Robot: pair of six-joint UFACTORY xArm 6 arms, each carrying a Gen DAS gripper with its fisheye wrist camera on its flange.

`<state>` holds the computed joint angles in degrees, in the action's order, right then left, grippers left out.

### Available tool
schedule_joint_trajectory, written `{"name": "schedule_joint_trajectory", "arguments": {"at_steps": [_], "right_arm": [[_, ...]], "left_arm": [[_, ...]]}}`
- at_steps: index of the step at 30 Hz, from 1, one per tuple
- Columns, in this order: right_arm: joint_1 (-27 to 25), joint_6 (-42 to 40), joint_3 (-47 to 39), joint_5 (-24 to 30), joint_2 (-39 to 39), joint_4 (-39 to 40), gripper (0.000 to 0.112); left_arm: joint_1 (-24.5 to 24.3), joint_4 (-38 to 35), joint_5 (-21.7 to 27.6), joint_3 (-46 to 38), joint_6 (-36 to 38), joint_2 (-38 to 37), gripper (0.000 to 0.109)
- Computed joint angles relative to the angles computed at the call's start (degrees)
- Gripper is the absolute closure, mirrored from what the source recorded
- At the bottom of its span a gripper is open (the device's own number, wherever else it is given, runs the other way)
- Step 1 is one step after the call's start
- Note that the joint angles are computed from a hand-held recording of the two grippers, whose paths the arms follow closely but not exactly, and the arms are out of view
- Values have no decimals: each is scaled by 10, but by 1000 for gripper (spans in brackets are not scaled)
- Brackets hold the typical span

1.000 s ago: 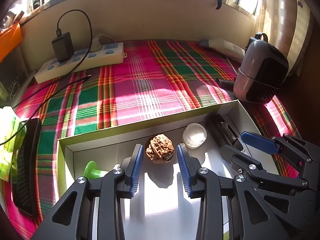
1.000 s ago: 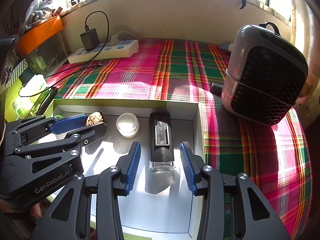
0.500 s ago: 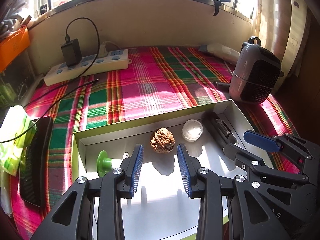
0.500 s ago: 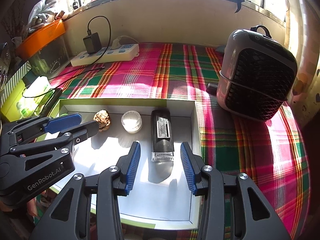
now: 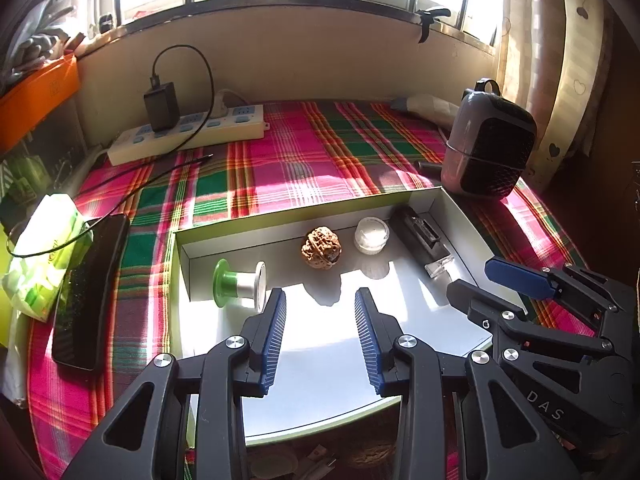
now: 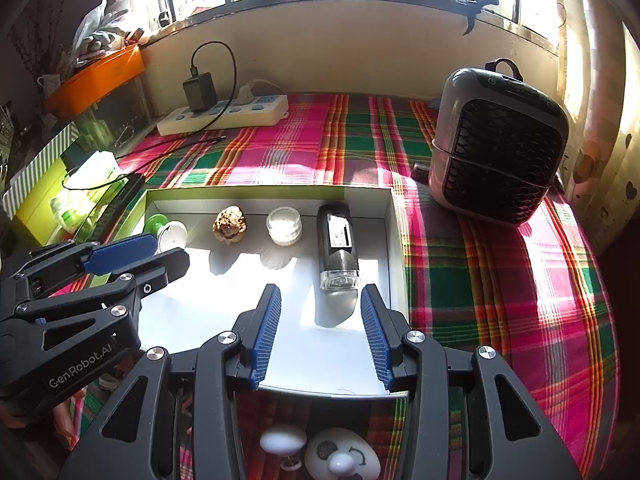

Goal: Organize objects
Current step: 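Withdraw both open grippers back from the box, then move the left gripper to the white cable while the right gripper approaches the grey round toy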

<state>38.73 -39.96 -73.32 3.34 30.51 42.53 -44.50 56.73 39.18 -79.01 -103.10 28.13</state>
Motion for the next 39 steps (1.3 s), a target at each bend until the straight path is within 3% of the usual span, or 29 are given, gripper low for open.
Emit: {"name": "schedule_joint_trajectory", "arguments": {"at_steps": [10,14,25,31,39], "right_arm": [[22,-159,38,-24,-37,179,69],[30,-274,46,-31,-53,301,69],[29,-564,65,-51,-88,594,64],[17,-636,84,-40,-104,667,64],[12,-665,99,-26,-106,695,64]], "left_arm": [[-31,28,22,38,-51,-31,75],[-57,42,75,41,-61,-39,75],[-74,73,47,119,-147,-85,75],[-90,93,45,175,-197,-118,75],[-93,118,16,235,-269,-147,74]]}}
